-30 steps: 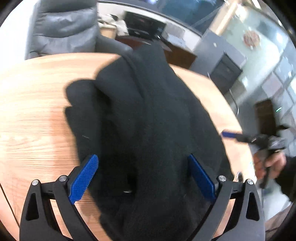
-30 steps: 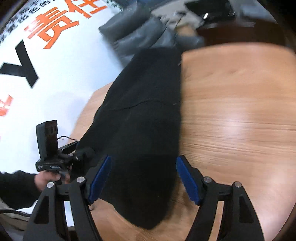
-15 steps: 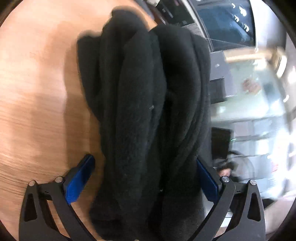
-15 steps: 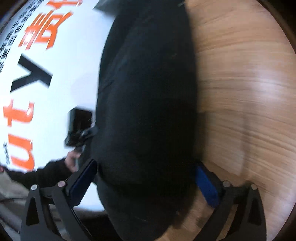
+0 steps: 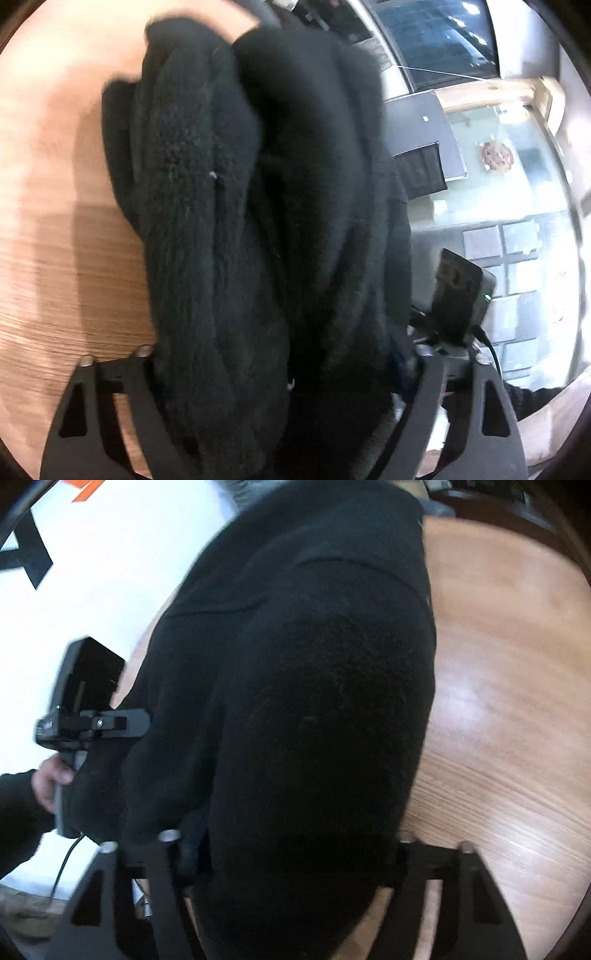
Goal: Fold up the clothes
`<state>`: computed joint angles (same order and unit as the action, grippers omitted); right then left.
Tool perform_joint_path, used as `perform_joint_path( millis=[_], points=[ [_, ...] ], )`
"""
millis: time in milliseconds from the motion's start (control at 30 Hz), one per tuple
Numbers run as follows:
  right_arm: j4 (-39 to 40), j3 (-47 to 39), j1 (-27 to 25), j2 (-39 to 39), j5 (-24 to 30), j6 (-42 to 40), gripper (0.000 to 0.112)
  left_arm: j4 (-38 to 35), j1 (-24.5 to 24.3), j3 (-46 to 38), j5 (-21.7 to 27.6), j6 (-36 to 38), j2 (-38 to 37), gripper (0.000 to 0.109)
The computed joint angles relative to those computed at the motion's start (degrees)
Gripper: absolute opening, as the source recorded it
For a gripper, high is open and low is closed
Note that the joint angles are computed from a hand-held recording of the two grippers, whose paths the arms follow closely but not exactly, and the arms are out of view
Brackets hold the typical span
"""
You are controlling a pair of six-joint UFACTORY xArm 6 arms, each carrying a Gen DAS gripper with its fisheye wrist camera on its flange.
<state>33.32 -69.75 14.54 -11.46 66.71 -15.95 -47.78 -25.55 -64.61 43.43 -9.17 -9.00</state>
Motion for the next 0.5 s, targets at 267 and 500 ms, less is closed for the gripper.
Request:
perform_joint_path(
  millis=[267,500],
  points=[
    [-8.22,-3.19,12.67,-2.28,-8.57,12.42,0.051,13.34,4.19,1.67,3.96,-6.8,-11.38,0.073],
    [-17.72,-30.42,24.16,15.87,-13.22,23.35,0.051,10.83,26.71,-13.72,16.38,8.47,-6.9,0.073]
  ],
)
